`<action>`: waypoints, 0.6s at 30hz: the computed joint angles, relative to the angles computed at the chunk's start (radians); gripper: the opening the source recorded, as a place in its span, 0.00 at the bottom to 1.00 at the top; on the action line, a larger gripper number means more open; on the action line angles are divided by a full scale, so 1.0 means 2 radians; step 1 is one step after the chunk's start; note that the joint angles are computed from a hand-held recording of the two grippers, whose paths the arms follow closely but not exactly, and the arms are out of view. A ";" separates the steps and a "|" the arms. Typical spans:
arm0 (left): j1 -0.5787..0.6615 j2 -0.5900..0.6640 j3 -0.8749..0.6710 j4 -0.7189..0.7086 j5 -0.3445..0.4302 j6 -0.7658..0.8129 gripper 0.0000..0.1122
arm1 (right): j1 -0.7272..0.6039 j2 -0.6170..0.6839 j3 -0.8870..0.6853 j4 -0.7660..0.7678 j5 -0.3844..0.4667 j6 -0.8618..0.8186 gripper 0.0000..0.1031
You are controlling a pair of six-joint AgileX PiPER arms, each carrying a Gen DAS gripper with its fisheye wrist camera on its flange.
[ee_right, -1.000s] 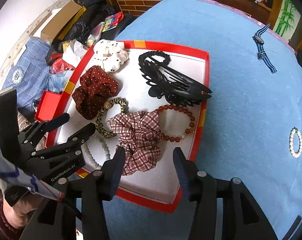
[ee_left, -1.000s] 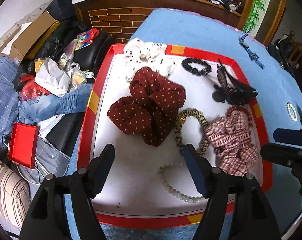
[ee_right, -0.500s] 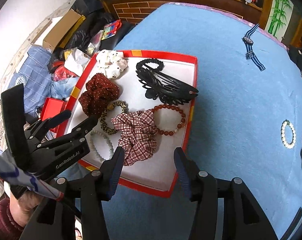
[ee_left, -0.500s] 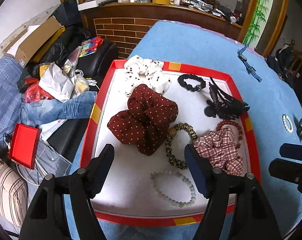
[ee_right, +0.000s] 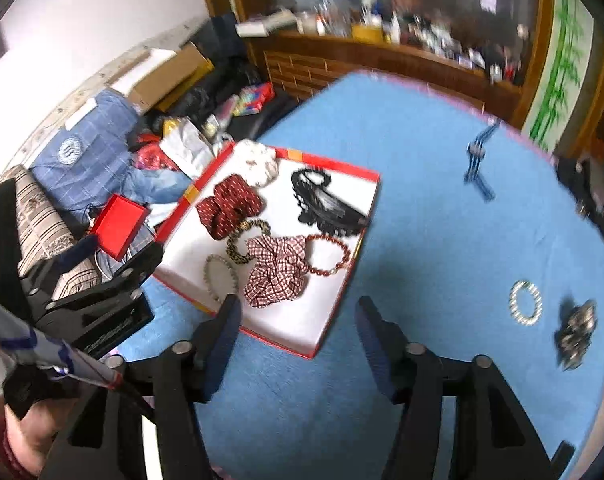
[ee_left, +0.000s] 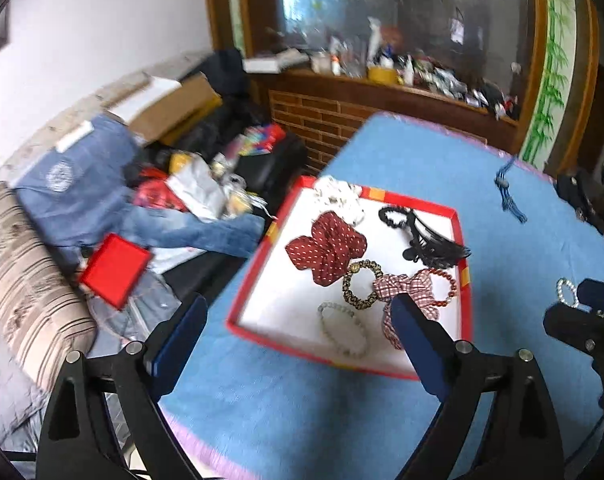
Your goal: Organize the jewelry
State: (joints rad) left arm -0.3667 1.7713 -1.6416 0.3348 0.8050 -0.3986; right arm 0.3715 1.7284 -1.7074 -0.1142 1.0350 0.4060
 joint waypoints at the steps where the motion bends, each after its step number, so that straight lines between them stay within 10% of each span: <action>1: -0.008 -0.015 0.008 0.020 0.007 -0.021 0.84 | 0.000 -0.015 0.012 -0.004 -0.007 -0.001 0.69; 9: -0.056 -0.082 -0.001 0.144 0.106 -0.106 0.90 | 0.030 -0.070 0.052 -0.037 -0.032 0.006 0.72; 18: -0.036 -0.104 0.019 0.141 0.048 -0.085 0.90 | 0.067 -0.043 -0.005 -0.097 0.013 0.065 0.78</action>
